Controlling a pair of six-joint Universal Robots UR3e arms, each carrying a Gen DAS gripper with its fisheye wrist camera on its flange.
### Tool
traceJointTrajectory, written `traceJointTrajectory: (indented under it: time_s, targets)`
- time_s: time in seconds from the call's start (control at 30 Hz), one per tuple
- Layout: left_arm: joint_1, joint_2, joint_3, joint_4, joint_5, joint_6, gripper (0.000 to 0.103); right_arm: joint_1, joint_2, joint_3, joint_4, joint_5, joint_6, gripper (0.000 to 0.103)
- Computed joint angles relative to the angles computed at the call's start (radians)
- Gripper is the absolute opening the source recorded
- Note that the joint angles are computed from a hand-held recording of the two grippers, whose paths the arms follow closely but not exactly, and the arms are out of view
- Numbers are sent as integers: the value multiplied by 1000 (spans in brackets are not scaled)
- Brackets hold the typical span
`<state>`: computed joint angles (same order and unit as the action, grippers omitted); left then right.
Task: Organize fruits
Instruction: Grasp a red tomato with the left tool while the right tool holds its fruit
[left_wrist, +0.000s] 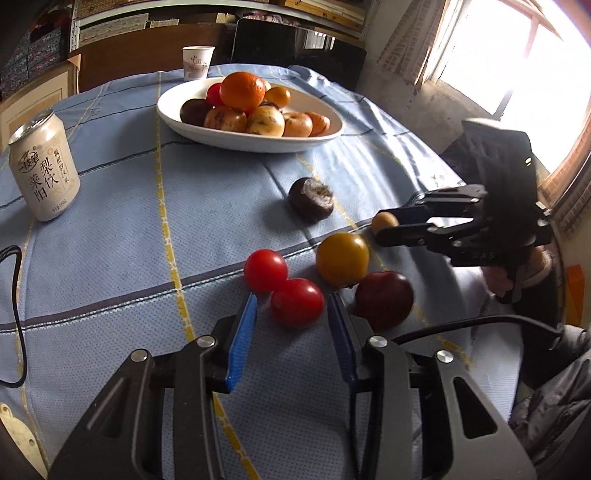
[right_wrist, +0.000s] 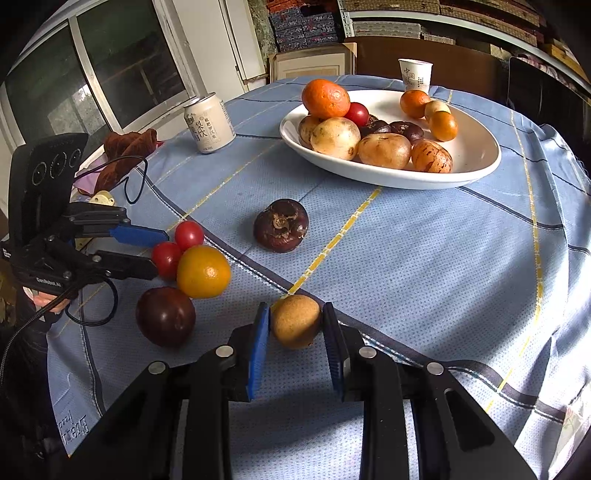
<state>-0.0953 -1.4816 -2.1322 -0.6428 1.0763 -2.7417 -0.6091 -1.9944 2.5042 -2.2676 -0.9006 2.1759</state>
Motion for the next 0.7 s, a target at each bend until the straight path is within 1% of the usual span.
traceJointTrajectory:
  time_s: [0.27, 0.37, 0.47, 0.5, 0.53, 0.57, 0.7]
  targets:
    - [-49, -45, 11, 53, 46, -44, 39, 14, 8, 6, -33, -7, 18, 29]
    - [-51, -54, 13, 64, 41, -72, 39, 15, 6, 7, -34, -8, 19, 29]
    - [-56, -56, 13, 68, 41, -76, 39, 19, 10, 7, -43, -11, 20, 29]
    - [-57, -58, 15, 67, 41, -75, 38, 19, 10, 7, -43, -12, 21, 29]
    - [-58, -59, 16, 65, 39, -72, 33, 19, 9, 8, -43, -12, 22, 29]
    - [-57, -59, 20, 54, 34, -66, 31, 20, 9, 8, -44, -12, 22, 29]
    - [-58, -61, 22, 55, 33, -69, 31, 22, 12, 9, -53, -14, 23, 29]
